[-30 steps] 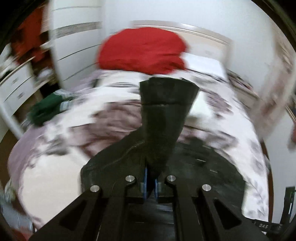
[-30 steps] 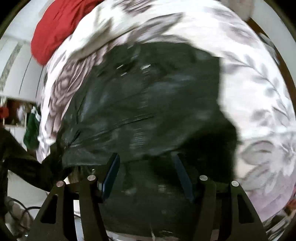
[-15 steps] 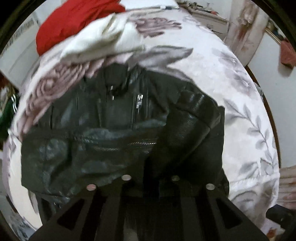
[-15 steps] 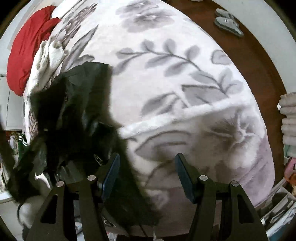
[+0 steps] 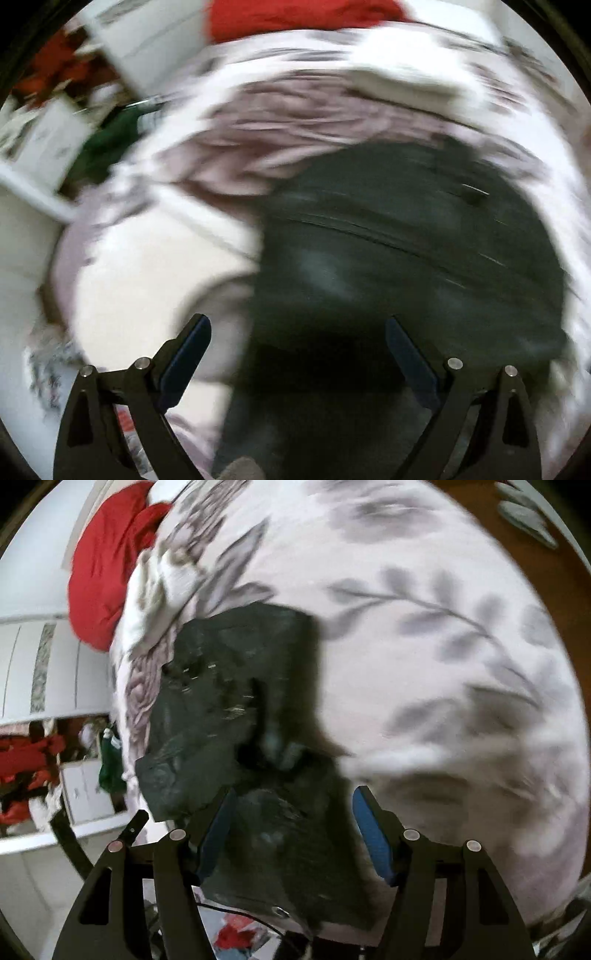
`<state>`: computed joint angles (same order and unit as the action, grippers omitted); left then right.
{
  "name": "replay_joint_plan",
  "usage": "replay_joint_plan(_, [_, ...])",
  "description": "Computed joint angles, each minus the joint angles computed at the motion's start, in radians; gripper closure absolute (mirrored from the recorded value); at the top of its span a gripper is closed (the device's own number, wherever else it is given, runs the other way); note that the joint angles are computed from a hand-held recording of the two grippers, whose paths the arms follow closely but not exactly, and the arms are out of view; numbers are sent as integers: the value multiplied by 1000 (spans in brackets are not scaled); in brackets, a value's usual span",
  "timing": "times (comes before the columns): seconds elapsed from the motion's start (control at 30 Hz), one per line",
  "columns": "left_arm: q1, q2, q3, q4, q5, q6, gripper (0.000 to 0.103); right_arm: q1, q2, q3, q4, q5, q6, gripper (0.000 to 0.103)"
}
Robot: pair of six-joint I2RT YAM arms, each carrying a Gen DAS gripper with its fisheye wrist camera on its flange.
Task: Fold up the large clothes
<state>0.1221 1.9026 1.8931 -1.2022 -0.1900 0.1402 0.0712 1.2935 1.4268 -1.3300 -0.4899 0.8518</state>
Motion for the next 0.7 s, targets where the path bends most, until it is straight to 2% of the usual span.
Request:
replay_joint_plan(0.07, [40, 95, 44, 31, -40, 0, 6, 49, 95, 33, 85, -16, 14, 35])
replay_joint_plan(0.13, [46, 189, 78, 45, -54, 7, 6, 96, 222, 97, 114, -2, -8, 35])
replay_joint_plan(0.27, [16, 267, 42, 110, -100, 21, 4, 168, 486, 259, 35, 43, -74, 36])
replay_joint_plan(0.3, [13, 259, 31, 123, -102, 24, 4, 183, 521, 284, 18, 64, -80, 42])
replay_joint_plan(0.33, [4, 251, 21, 134, -106, 33, 4, 196, 538, 303, 4, 93, -76, 62])
replay_joint_plan(0.4, [-10, 234, 12, 135, -104, 43, 4, 216, 523, 316, 12, 141, -57, 85])
replay_joint_plan(0.5, [0, 247, 90, 76, -26, 46, 3, 233, 480, 402, -32, 244, -34, 89])
replay_joint_plan(0.6, [-11, 236, 70, 91, 2, 59, 0, 220, 464, 441, -56, 328, -50, 89])
replay_joint_plan(0.7, [-6, 279, 109, 68, 7, 47, 0, 196, 510, 356, -41, 288, -83, 89])
